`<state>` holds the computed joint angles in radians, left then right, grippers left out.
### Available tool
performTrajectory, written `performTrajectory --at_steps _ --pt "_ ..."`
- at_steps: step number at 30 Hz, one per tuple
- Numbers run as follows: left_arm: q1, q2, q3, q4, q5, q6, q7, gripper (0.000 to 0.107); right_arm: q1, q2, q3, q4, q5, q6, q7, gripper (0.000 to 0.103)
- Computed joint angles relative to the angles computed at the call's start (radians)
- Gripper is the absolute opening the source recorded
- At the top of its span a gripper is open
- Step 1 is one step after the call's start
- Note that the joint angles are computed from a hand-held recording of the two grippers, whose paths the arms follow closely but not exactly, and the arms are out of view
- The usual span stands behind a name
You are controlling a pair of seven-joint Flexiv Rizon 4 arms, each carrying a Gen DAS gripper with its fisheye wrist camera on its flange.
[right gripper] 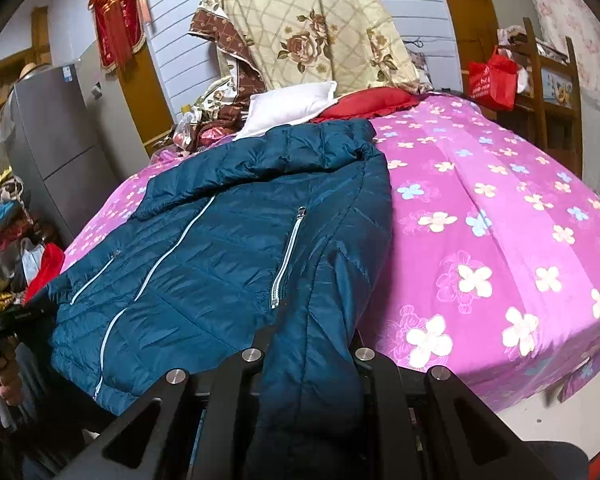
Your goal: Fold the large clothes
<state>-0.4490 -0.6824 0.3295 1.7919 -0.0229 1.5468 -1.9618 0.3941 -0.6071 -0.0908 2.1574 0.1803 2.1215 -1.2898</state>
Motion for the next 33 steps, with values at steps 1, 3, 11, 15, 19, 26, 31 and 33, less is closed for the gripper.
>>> performTrajectory --at_steps 1,3,11,15,19,26,31,33 --pt "0.007 0.002 -0.009 0.004 0.001 0.006 0.004 0.01 -0.001 0.0 0.0 0.001 -0.001 -0.001 0.0 0.012" --pt "0.018 0.009 -0.021 0.017 0.004 0.024 0.015 0.01 0.006 0.002 -0.006 0.003 0.004 0.001 -0.007 0.012" --pt "0.084 0.079 -0.087 0.142 -0.037 0.161 0.095 0.01 0.006 0.046 0.008 0.052 -0.002 0.046 -0.076 0.012" --pt "0.089 0.125 -0.095 0.219 -0.056 0.252 0.134 0.01 -0.008 0.096 0.044 0.109 -0.002 0.11 -0.109 0.012" --pt "0.226 0.18 -0.236 0.307 -0.052 0.354 0.142 0.01 -0.039 0.135 0.087 0.15 -0.009 0.161 -0.116 0.012" --pt "0.269 0.252 -0.301 0.377 -0.132 0.453 0.178 0.009 -0.049 0.194 0.117 0.185 0.004 0.228 -0.139 0.012" --pt "0.266 0.26 -0.318 0.347 -0.189 0.486 0.242 0.009 -0.085 0.202 0.129 0.158 -0.026 0.263 -0.141 0.012" --pt "0.246 0.243 -0.312 0.319 -0.23 0.483 0.269 0.009 -0.111 0.191 0.141 0.143 -0.055 0.264 -0.118 0.012"
